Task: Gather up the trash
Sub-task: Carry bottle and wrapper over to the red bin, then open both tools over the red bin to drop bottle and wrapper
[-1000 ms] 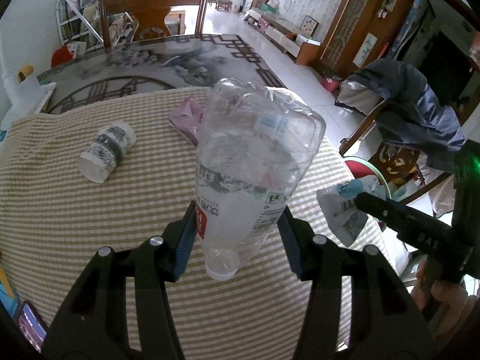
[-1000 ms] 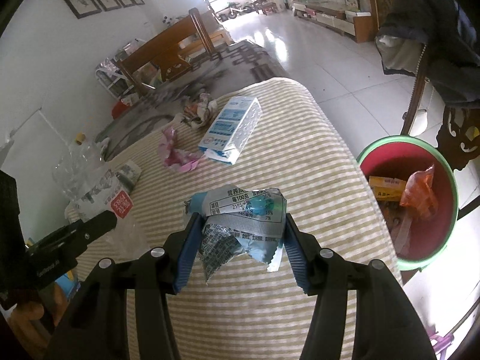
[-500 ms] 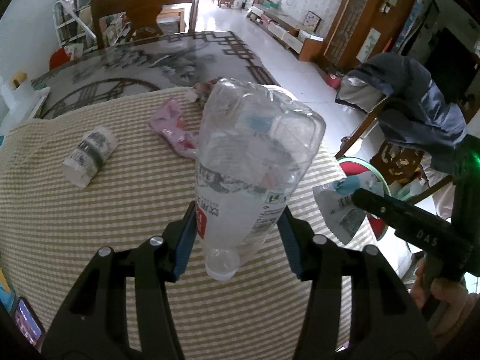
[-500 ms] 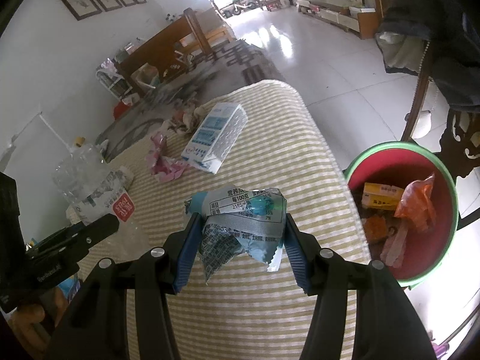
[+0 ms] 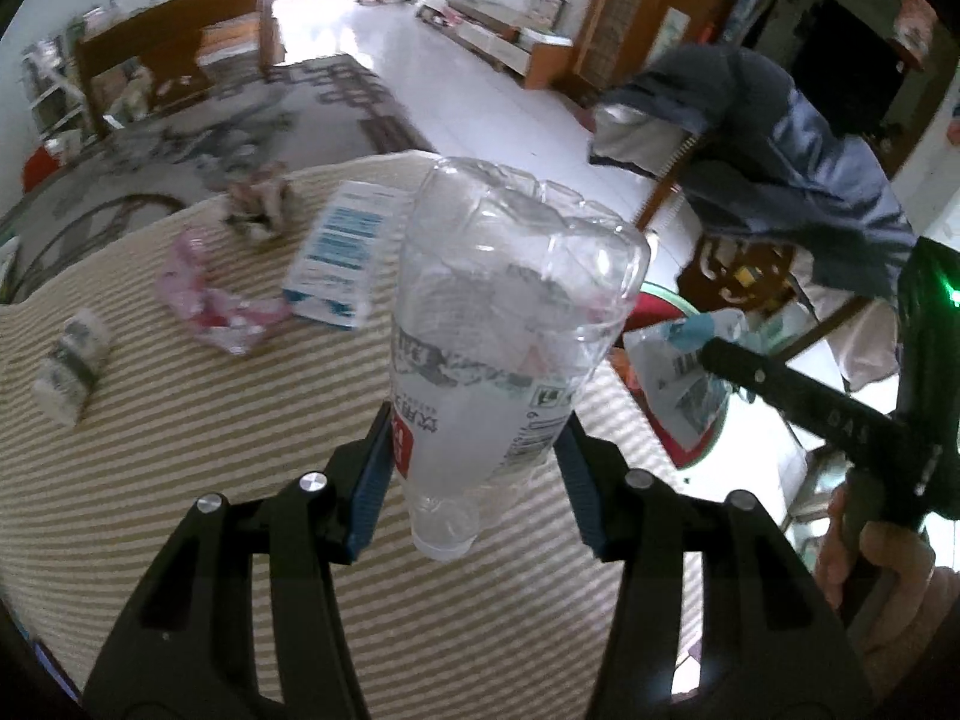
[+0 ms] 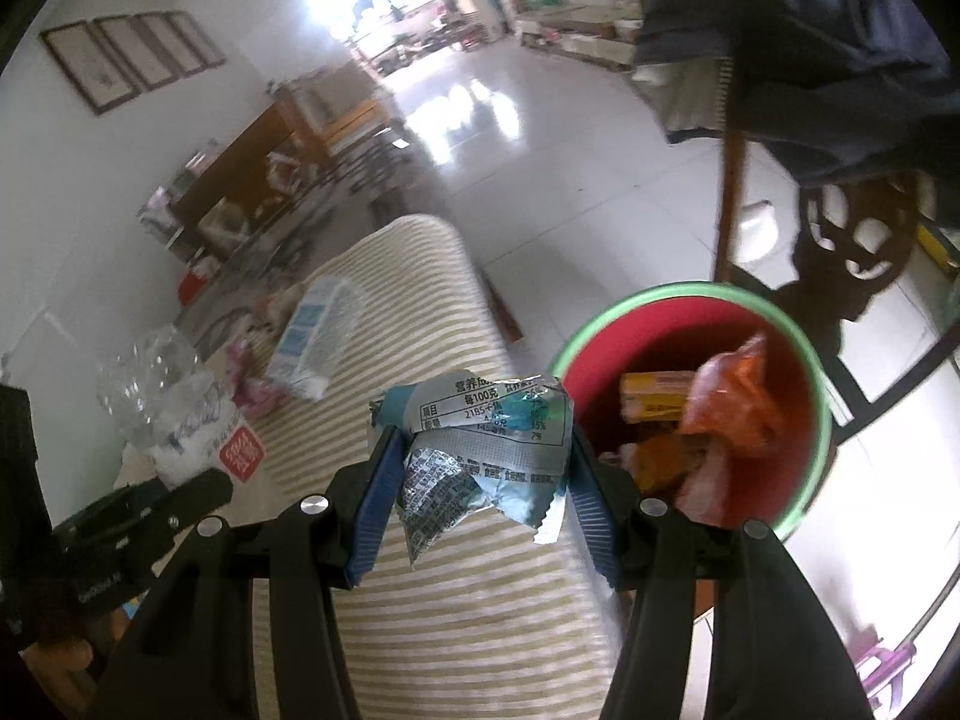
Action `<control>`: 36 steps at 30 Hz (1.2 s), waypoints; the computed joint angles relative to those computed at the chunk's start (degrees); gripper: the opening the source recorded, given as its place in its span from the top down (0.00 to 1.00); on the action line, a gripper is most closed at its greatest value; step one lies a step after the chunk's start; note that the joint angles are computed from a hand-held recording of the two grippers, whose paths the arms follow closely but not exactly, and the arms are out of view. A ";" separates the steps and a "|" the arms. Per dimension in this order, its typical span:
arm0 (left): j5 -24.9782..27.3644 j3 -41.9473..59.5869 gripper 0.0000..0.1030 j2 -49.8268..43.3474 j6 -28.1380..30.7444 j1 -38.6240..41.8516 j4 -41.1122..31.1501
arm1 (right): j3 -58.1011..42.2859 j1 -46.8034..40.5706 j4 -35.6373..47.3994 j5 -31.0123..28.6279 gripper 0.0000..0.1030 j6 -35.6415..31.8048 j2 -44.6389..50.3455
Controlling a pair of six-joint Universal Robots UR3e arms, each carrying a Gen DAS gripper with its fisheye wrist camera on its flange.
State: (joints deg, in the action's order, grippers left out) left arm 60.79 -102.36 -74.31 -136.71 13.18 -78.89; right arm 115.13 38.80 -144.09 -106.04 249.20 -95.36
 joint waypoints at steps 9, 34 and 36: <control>0.59 4.83 0.52 -10.10 -10.05 -16.80 6.57 | 15.13 -5.41 4.39 -0.65 0.47 5.15 -17.89; 6.24 13.82 0.30 -22.96 -21.11 -32.46 16.22 | 24.65 -15.67 13.40 2.64 0.31 1.33 -37.62; 6.14 13.73 0.30 -22.57 -21.04 -31.70 15.99 | 24.57 -15.82 13.50 2.74 0.31 1.19 -37.71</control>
State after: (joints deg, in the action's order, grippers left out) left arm 66.94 -88.63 -96.88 -157.76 -18.52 -62.90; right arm 139.70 22.98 -130.59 -103.30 250.38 -133.07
